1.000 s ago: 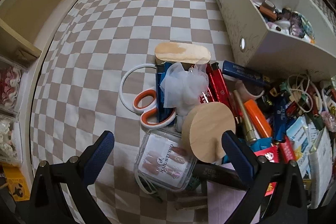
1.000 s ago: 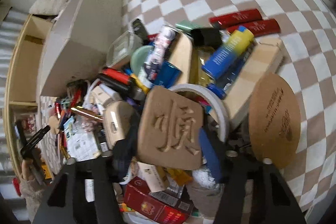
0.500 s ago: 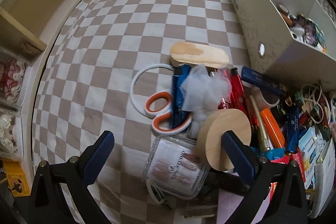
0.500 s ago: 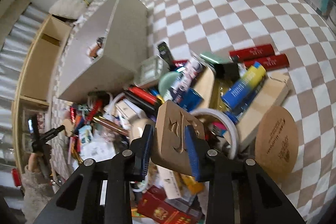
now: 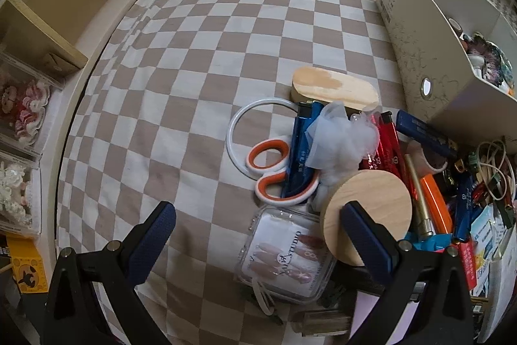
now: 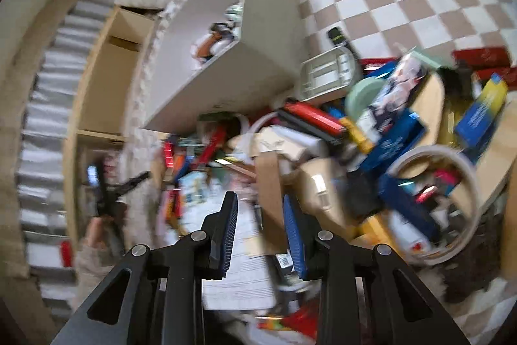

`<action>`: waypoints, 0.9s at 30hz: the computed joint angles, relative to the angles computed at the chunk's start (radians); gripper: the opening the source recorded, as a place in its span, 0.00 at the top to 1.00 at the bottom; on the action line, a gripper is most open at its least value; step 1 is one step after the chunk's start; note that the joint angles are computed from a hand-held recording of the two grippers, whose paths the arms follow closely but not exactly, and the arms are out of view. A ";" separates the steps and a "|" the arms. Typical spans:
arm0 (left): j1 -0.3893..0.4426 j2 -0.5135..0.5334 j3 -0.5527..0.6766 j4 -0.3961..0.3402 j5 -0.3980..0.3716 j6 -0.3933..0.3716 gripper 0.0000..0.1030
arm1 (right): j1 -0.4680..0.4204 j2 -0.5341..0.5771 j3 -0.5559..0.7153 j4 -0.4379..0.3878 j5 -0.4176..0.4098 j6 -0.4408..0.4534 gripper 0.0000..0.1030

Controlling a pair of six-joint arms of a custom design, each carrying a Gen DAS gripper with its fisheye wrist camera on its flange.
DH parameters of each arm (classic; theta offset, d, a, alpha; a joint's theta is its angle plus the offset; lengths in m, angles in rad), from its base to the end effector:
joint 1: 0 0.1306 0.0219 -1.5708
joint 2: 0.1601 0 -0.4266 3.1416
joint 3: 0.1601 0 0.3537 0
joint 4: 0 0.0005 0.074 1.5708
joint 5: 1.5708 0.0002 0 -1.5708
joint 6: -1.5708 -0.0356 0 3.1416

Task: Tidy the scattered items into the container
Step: 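Grasp the round wooden lid with the left tool while the right tool grasps the square wooden block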

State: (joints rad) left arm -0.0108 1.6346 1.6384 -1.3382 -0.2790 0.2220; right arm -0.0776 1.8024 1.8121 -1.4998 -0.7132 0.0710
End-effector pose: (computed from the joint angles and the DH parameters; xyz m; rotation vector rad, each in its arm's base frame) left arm 0.4955 0.0040 0.4426 -0.3481 2.8330 0.3586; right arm 0.5465 -0.0196 0.4277 -0.0332 2.8283 1.0421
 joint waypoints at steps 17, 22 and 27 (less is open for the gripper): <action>-0.032 -0.014 0.005 0.023 0.010 -0.011 0.00 | 0.171 -0.131 -0.099 0.199 0.473 0.344 0.21; -0.048 -0.022 0.004 0.031 0.049 -0.029 0.00 | 0.180 -0.131 -0.123 0.212 0.563 0.388 0.21; -0.075 -0.011 0.015 0.020 0.055 -0.030 0.00 | 0.222 -0.143 -0.162 0.242 0.647 0.400 0.21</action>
State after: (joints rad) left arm -0.0853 1.6236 1.6538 -1.3177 -0.2240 0.1919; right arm 0.1441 1.6596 1.6498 -1.2583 -0.0657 0.4710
